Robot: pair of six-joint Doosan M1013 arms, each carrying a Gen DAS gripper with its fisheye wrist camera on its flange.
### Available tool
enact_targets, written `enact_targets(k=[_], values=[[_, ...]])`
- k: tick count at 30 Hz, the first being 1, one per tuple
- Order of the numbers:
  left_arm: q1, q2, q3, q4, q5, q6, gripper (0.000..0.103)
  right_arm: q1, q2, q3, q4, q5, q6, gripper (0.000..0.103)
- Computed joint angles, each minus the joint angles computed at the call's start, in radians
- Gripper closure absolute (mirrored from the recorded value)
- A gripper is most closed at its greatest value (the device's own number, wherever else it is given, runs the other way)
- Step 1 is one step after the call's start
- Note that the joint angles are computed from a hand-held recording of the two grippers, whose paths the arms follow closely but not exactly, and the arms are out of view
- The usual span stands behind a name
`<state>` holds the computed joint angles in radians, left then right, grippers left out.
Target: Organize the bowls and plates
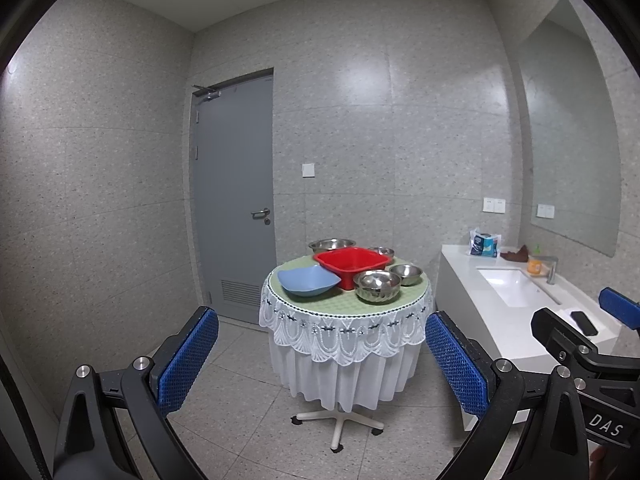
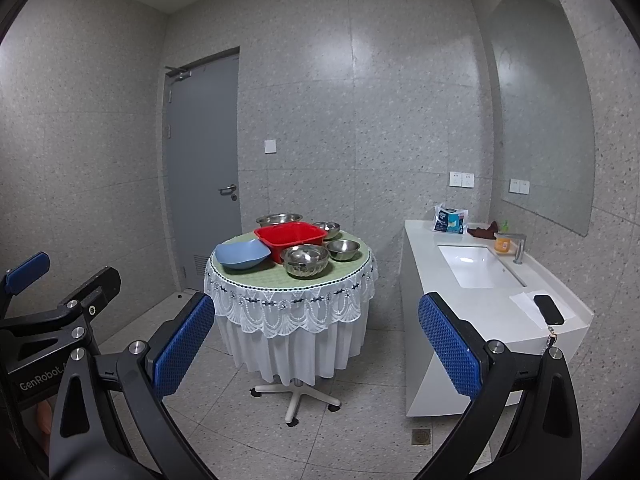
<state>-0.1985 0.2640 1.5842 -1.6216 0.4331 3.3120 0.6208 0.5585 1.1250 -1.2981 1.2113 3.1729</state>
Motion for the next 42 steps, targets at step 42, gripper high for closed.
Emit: enact_targets(k=[42], values=[[-0.088, -0.016, -0.056, 0.415, -0.126, -0.415, 0.001, -0.041, -0.057, 0.061, 0.091, -0.100, -0.015, 0.000]])
